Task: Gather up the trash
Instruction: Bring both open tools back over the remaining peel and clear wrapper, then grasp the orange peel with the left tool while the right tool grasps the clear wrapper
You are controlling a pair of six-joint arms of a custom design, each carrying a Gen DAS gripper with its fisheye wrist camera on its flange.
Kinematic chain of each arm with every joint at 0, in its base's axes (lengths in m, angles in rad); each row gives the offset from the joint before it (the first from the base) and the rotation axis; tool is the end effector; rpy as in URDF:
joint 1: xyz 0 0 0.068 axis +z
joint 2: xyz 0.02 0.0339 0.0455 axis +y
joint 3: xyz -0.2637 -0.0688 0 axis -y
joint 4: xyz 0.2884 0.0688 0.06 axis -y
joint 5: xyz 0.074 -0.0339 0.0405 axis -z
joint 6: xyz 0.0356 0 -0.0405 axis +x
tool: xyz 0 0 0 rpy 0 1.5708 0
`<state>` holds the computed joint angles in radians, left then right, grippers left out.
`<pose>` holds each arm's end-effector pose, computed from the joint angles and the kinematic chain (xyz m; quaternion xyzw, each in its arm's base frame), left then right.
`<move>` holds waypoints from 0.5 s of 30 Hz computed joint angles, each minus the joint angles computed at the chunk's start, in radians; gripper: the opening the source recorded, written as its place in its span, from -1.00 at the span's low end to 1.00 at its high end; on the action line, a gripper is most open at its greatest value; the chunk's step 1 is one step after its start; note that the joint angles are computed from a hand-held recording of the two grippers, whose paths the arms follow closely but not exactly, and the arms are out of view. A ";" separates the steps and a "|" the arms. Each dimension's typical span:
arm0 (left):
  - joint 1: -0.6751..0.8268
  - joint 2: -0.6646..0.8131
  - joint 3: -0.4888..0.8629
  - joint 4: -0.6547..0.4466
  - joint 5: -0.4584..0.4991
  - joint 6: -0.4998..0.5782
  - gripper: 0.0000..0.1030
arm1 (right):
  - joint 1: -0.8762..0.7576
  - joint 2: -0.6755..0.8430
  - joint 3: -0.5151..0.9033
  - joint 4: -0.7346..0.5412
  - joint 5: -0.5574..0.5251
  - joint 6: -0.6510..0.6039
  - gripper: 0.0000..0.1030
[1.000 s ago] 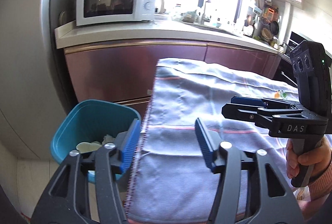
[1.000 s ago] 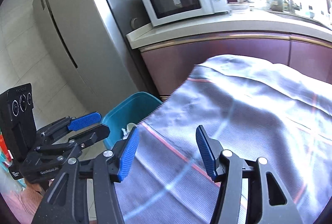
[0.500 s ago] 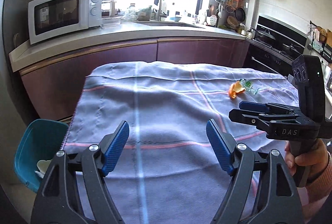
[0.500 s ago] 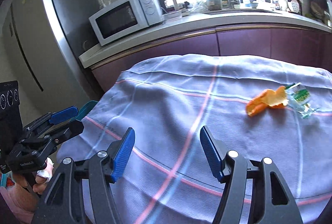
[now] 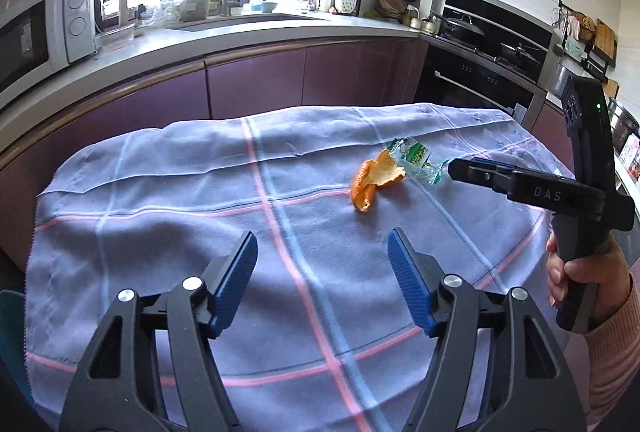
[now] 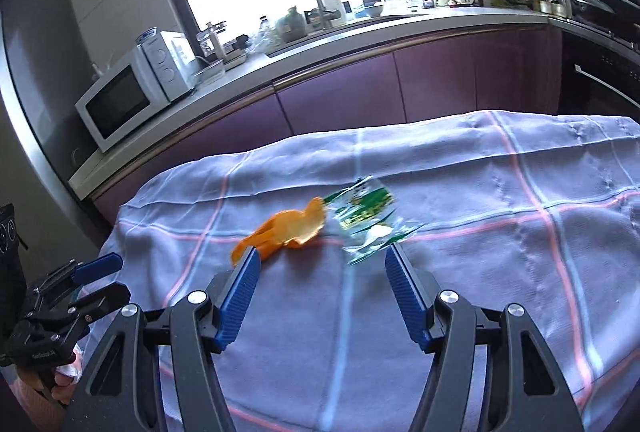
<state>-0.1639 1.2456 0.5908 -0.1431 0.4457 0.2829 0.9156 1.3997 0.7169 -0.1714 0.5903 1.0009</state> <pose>0.2689 -0.0600 0.1594 0.2814 0.8624 -0.1825 0.3791 0.2014 0.2296 0.1598 0.1401 0.8908 0.1179 0.4158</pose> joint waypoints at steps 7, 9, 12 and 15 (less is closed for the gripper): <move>-0.181 0.214 0.134 0.069 -0.150 -0.061 0.10 | -0.168 0.028 -0.024 0.069 -0.145 -0.088 0.22; -0.210 0.279 0.189 0.062 -0.176 -0.067 0.03 | -0.201 0.058 -0.007 0.074 -0.172 -0.110 0.22; -0.240 0.366 0.262 0.045 -0.199 -0.068 -0.04 | -0.240 0.099 0.015 0.089 -0.232 -0.145 0.22; -0.262 0.426 0.312 0.025 -0.216 -0.065 -0.12 | -0.266 0.131 0.038 0.094 -0.272 -0.176 0.22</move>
<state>-0.4258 1.6720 0.9026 -0.1181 0.2301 0.2177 0.6494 1.5303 0.7553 -0.0769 0.3180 0.8249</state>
